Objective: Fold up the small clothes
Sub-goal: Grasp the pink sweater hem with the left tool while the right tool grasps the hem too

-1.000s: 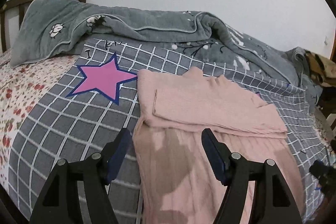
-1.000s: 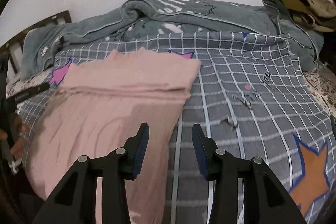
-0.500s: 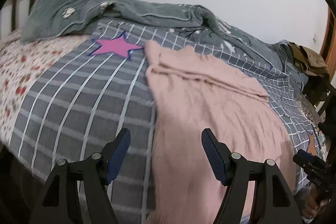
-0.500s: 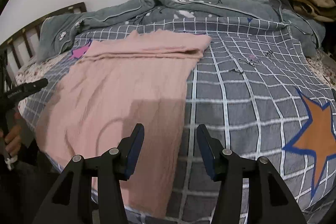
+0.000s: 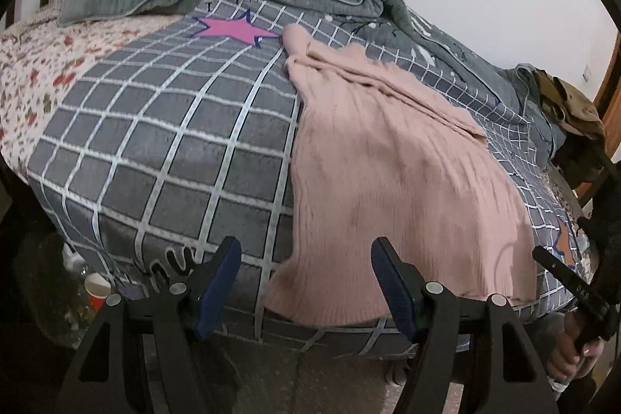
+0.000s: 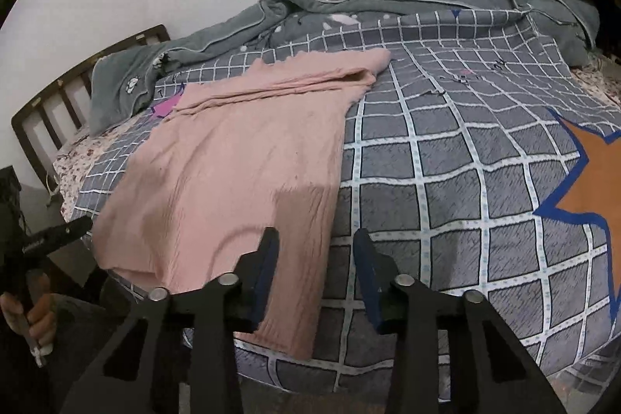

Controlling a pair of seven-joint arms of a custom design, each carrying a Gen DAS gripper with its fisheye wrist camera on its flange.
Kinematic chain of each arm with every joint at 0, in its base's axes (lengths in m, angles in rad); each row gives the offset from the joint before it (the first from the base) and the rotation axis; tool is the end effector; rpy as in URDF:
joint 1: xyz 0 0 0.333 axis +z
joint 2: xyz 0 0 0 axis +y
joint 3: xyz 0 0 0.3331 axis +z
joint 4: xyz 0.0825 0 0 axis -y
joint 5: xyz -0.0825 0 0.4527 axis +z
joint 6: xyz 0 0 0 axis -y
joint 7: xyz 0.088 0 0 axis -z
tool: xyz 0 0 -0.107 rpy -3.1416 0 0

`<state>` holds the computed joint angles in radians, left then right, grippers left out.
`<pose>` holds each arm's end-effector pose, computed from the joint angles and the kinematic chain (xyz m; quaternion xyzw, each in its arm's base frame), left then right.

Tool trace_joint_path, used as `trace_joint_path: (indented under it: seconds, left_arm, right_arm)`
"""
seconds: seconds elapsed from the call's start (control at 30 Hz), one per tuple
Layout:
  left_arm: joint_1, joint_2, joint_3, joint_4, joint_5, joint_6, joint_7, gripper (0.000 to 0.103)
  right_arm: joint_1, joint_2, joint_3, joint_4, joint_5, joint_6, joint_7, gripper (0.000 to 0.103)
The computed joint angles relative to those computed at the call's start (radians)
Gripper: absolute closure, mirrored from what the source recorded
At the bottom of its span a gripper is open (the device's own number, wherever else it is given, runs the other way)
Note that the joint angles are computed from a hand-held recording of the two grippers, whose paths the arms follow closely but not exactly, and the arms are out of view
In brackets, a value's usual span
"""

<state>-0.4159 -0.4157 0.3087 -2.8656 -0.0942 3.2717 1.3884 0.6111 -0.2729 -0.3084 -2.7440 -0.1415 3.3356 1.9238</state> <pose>0.4296 -0.0443 0.3574 -0.7121 0.5815 -0.3541 0.1717 0.4468 0.1580 0.3647 -0.6668 0.6188 -0.1624 0.3822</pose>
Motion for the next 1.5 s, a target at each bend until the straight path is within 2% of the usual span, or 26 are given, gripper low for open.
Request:
trace_joint_path:
  seconds: [0.03,0.1,0.17,0.23,0.3,0.37,0.4,0.47,0.57,0.63,0.67,0.7,0.77,0.8,0.83,0.87,0.93,0.97,1.0,1.07,1.13,1.23,1.3,1.47,1.5]
  left_arm:
    - [-0.005,0.006,0.007,0.004,-0.003,-0.004,-0.004,0.037]
    - [-0.011,0.018,0.011,0.009,-0.006,0.008,-0.01,0.038]
    - [-0.035,0.026,0.036,0.014,0.003,0.014,-0.014,0.041]
    - [-0.065,0.035,0.064,0.025,0.012,0.007,-0.015,0.046]
    - [-0.071,0.048,0.063,0.035,0.012,-0.002,-0.017,0.051]
    - [-0.085,0.058,0.07,0.044,0.005,-0.006,-0.015,0.057]
    - [-0.09,0.06,0.073,0.046,0.003,-0.008,-0.013,0.058]
    - [-0.093,0.065,0.069,0.053,-0.005,-0.015,-0.008,0.064]
    - [-0.06,0.08,0.023,0.062,-0.018,-0.02,-0.007,0.072]
    - [-0.039,0.088,-0.006,0.066,-0.025,-0.024,-0.005,0.078]
    - [-0.022,0.092,-0.026,0.068,-0.028,-0.026,-0.004,0.08]
    - [-0.013,0.094,-0.037,0.069,-0.03,-0.029,-0.002,0.08]
    - [0.001,0.097,-0.055,0.072,-0.038,-0.033,0.001,0.081]
    - [0.01,0.098,-0.066,0.072,-0.042,-0.034,0.001,0.081]
    - [0.012,0.1,-0.068,0.073,-0.046,-0.036,0.003,0.081]
    - [0.009,0.1,-0.064,0.073,-0.051,-0.038,0.005,0.081]
    - [0.017,0.1,-0.073,0.072,-0.059,-0.038,0.007,0.081]
    - [0.024,0.101,-0.081,0.072,-0.061,-0.04,0.008,0.08]
    - [0.037,0.102,-0.096,0.072,-0.063,-0.04,0.007,0.08]
    - [0.063,0.105,-0.127,0.072,-0.065,-0.039,0.003,0.079]
    - [0.096,0.11,-0.163,0.075,-0.062,-0.04,-0.003,0.078]
    - [0.08,0.115,-0.147,0.079,-0.065,-0.035,-0.004,0.078]
    - [0.045,0.113,-0.107,0.078,-0.066,-0.033,0.001,0.078]
    - [-0.033,0.103,-0.021,0.076,-0.081,-0.035,0.02,0.078]
    - [-0.046,0.102,-0.008,0.076,-0.086,-0.034,0.023,0.078]
  right_arm:
    - [0.007,-0.003,-0.008,-0.003,-0.004,0.0,0.0,0.069]
    - [-0.011,0.0,0.014,-0.006,0.001,0.009,-0.001,0.07]
    - [0.033,-0.002,-0.038,-0.008,-0.023,0.017,0.015,0.07]
    - [0.043,0.001,-0.049,-0.005,-0.032,0.01,0.03,0.072]
    - [0.025,0.007,-0.027,-0.001,-0.025,-0.001,0.034,0.075]
    - [-0.049,0.017,0.06,0.001,0.005,-0.012,0.027,0.075]
    - [-0.062,0.019,0.077,0.002,0.015,-0.013,0.024,0.075]
    - [-0.025,0.021,0.038,0.0,0.009,-0.006,0.024,0.075]
    - [-0.041,0.024,0.057,-0.002,0.014,-0.001,0.023,0.075]
    - [-0.108,0.031,0.134,-0.002,0.034,0.003,0.013,0.075]
    - [-0.165,0.033,0.2,-0.002,0.055,0.0,0.002,0.075]
    - [-0.191,0.034,0.232,-0.001,0.063,-0.001,-0.005,0.075]
    - [-0.207,0.036,0.246,0.0,0.039,0.001,0.01,0.075]
    - [-0.245,0.036,0.298,0.0,0.086,-0.003,-0.024,0.076]
    - [-0.258,0.036,0.314,0.002,0.103,-0.01,-0.036,0.077]
    - [-0.242,0.036,0.296,0.004,0.093,-0.017,-0.028,0.078]
    - [-0.14,0.033,0.185,0.006,0.071,-0.03,-0.024,0.082]
    - [-0.118,0.032,0.162,0.007,0.07,-0.037,-0.027,0.082]
    - [-0.093,0.031,0.139,0.008,0.07,-0.042,-0.031,0.082]
    - [0.014,0.027,0.028,0.009,0.062,-0.041,-0.046,0.082]
    - [0.059,0.025,-0.015,0.011,0.064,-0.046,-0.06,0.081]
    - [0.072,0.029,-0.019,0.014,0.077,-0.049,-0.084,0.076]
    - [0.069,0.031,-0.007,0.015,0.085,-0.05,-0.1,0.074]
    - [0.008,0.03,0.068,0.01,0.117,-0.051,-0.117,0.074]
    - [0.02,0.028,0.055,0.009,0.119,-0.052,-0.119,0.074]
